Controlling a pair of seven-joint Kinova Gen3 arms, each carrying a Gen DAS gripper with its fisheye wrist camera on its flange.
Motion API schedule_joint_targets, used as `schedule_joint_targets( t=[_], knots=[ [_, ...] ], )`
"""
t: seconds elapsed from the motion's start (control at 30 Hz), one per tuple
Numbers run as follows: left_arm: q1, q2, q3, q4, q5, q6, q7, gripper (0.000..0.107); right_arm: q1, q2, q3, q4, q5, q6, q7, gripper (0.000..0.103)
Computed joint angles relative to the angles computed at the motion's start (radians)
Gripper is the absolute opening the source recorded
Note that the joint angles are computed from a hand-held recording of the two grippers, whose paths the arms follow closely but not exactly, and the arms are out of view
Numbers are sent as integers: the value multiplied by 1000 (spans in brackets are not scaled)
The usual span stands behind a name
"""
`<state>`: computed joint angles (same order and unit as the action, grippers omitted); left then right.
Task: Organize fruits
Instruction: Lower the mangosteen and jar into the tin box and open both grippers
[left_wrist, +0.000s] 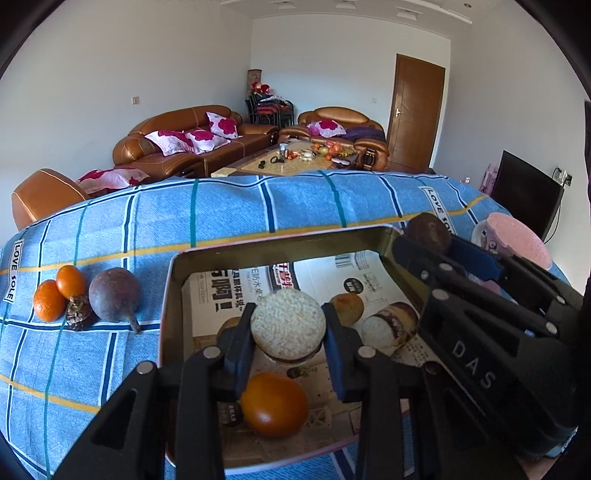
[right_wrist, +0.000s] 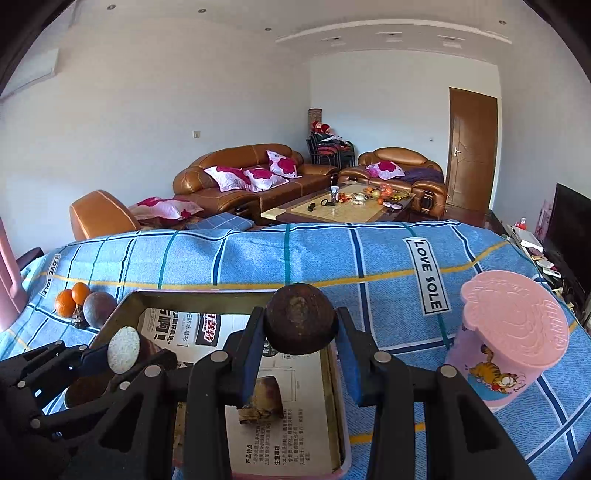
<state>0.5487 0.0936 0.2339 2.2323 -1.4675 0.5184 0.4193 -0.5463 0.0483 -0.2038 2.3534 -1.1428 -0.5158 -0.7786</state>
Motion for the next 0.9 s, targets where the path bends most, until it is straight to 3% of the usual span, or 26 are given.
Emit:
schedule_joint_targets(
  t=[0.2, 0.33, 0.5, 0.57, 0.67, 0.73, 0.8, 0.83, 0.9],
  knots=[
    [-25, 13, -22, -23, 106, -60, -113, 36, 59, 21, 61, -57, 64, 217, 12, 40],
    [-10, 23, -33, -37, 139, -53, -157, 36, 53, 29, 103, -71, 116, 284, -18, 40],
    [14, 32, -43, -43, 129, -29, -135, 37, 91, 32, 99, -73, 301, 342, -194, 41],
    [28, 39, -42, -47, 111, -10, -113, 44, 145, 34, 59, -76, 380, 362, -275, 46],
    [62, 44, -27, -33, 36, 67, -9, 77, 103, 20, 90, -46, 471, 316, -378, 61],
    [71, 25, -7, -4, -36, 107, 72, 80, 89, 6, 77, -16, 459, 248, -382, 64],
    [76, 15, 33, 24, -105, 175, 154, 90, 50, -11, 77, 13, 388, 166, -341, 64],
    [106, 15, 26, 35, -135, 215, 194, 102, 42, -20, 67, 28, 354, 126, -325, 64],
    [198, 22, -28, 55, -191, 297, 271, 103, 44, -28, 35, 50, 321, 52, -329, 73]
  ],
)
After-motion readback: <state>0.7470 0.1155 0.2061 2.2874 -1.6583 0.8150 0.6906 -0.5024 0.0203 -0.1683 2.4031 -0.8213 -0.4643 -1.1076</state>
